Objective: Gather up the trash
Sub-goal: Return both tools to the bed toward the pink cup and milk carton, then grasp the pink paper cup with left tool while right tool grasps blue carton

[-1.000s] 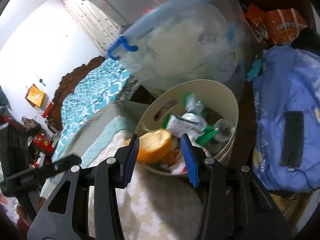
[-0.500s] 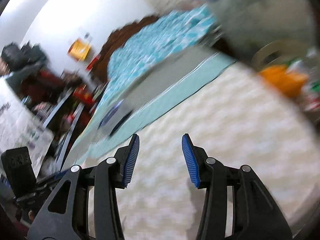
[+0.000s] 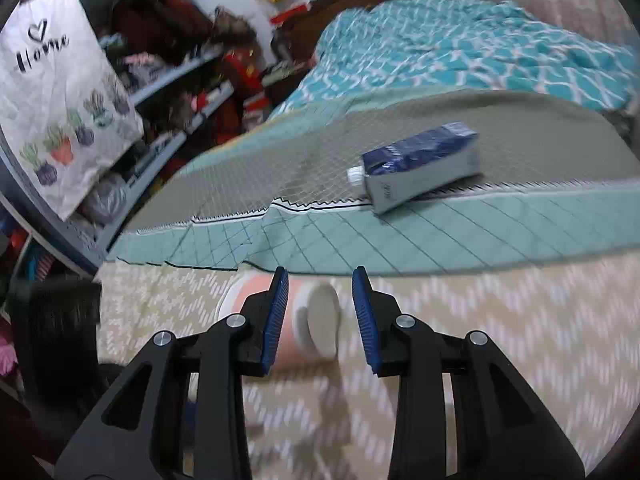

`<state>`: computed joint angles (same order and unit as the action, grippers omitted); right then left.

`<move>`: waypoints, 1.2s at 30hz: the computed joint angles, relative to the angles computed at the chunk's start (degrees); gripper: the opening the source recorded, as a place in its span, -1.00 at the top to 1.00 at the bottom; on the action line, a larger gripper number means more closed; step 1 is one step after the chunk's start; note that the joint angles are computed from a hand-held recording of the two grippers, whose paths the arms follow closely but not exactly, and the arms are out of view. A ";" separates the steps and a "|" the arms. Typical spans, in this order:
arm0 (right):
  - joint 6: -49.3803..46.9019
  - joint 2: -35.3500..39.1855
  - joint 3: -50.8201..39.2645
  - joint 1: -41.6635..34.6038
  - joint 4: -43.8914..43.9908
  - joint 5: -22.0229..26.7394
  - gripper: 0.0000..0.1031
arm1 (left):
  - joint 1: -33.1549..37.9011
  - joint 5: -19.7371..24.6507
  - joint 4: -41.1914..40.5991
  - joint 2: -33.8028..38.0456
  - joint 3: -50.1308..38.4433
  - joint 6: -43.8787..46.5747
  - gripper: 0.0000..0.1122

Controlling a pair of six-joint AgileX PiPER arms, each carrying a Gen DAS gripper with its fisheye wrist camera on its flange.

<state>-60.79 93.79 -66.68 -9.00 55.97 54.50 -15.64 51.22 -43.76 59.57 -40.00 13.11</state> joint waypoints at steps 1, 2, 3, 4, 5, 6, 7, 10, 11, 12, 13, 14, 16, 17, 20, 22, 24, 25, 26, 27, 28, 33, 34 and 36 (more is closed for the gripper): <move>1.89 1.45 -1.51 1.16 -1.86 -0.34 0.31 | 0.05 -0.88 0.18 0.74 0.27 -0.58 0.68; 3.10 2.40 -2.21 1.58 -3.19 -0.07 0.31 | 2.15 -0.53 -0.51 1.79 0.40 -0.31 0.67; 3.04 3.29 -2.45 0.89 -3.18 1.12 0.31 | 6.09 1.05 -2.95 2.55 0.68 1.83 0.56; 2.91 3.54 -1.87 -0.41 -1.69 3.16 0.31 | 8.37 1.68 -4.74 2.94 0.80 2.78 0.49; 2.59 3.40 -1.31 -1.06 -1.47 4.08 0.31 | 12.95 3.47 -6.90 2.88 1.03 4.58 0.30; 1.49 2.69 0.20 -1.72 -1.02 4.84 0.31 | 15.46 4.13 -7.89 2.58 1.14 5.36 0.08; 0.44 1.85 1.98 -2.19 -0.21 5.24 0.31 | 18.30 4.46 -8.57 2.09 1.12 5.95 -0.12; -2.47 0.55 6.60 -3.53 2.88 6.73 0.31 | 20.48 4.22 -9.51 2.87 0.03 6.67 -0.14; -3.28 0.26 7.58 -3.62 3.49 6.91 0.31 | 18.94 2.72 -8.64 3.59 -0.69 5.81 -0.14; -3.72 -0.20 8.61 -3.50 3.48 6.66 0.31 | 17.08 1.18 -7.85 4.50 -1.39 4.86 -0.12; -3.66 -0.52 9.25 -2.98 2.97 5.82 0.31 | 17.19 1.24 -7.84 6.33 -2.78 5.34 -0.11; -3.88 -0.83 9.76 -2.51 2.75 5.00 0.31 | 15.97 0.37 -7.94 7.41 -3.44 4.85 -0.08; -4.07 -1.52 10.29 -1.83 1.82 2.63 0.31 | 13.36 -1.97 -6.24 8.34 -4.43 3.08 0.35; -3.43 -0.93 9.25 -1.77 1.29 2.85 0.29 | 12.71 -2.76 -6.30 8.42 -4.60 3.74 0.40; -1.34 0.67 6.21 -3.71 1.46 2.54 0.28 | 14.60 -2.72 -7.29 8.20 -4.06 6.79 0.44; 3.78 3.60 1.36 -5.10 1.52 2.56 0.16 | 17.78 -2.57 -9.21 8.01 -2.88 10.46 0.44; 9.56 6.68 -3.81 -5.25 1.76 0.90 -0.46 | 22.17 -0.88 -13.27 8.93 -1.80 15.05 0.44; 13.61 8.74 -7.37 -4.79 0.80 -0.03 -0.53 | 23.60 -0.17 -14.77 9.26 -1.36 16.83 0.44; 17.39 10.91 -10.97 -4.16 -0.43 -0.22 -0.58 | 24.63 -0.06 -16.42 9.49 -0.66 18.95 0.43; 22.90 14.08 -16.15 -3.10 -2.31 0.12 -0.60 | 24.74 -0.58 -17.31 9.35 -0.10 20.29 0.42; 28.36 16.90 -21.02 -1.69 -4.59 0.17 -0.61 | 24.74 -0.75 -17.27 9.06 0.04 20.53 0.42; 53.01 29.86 -44.91 6.56 -20.60 1.25 -0.72 | 22.00 -3.05 -15.00 7.92 -0.58 19.46 0.41; 56.89 32.13 -49.09 8.42 -24.39 1.84 -0.73 | 22.45 -2.54 -15.41 8.05 -0.54 19.76 0.41; 61.58 35.21 -54.38 11.48 -31.03 2.46 -0.81 | 24.52 -0.32 -17.47 9.15 -0.32 21.38 0.41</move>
<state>0.79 129.00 -121.06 2.47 24.94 56.96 8.88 50.90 -61.23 68.72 -40.31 34.48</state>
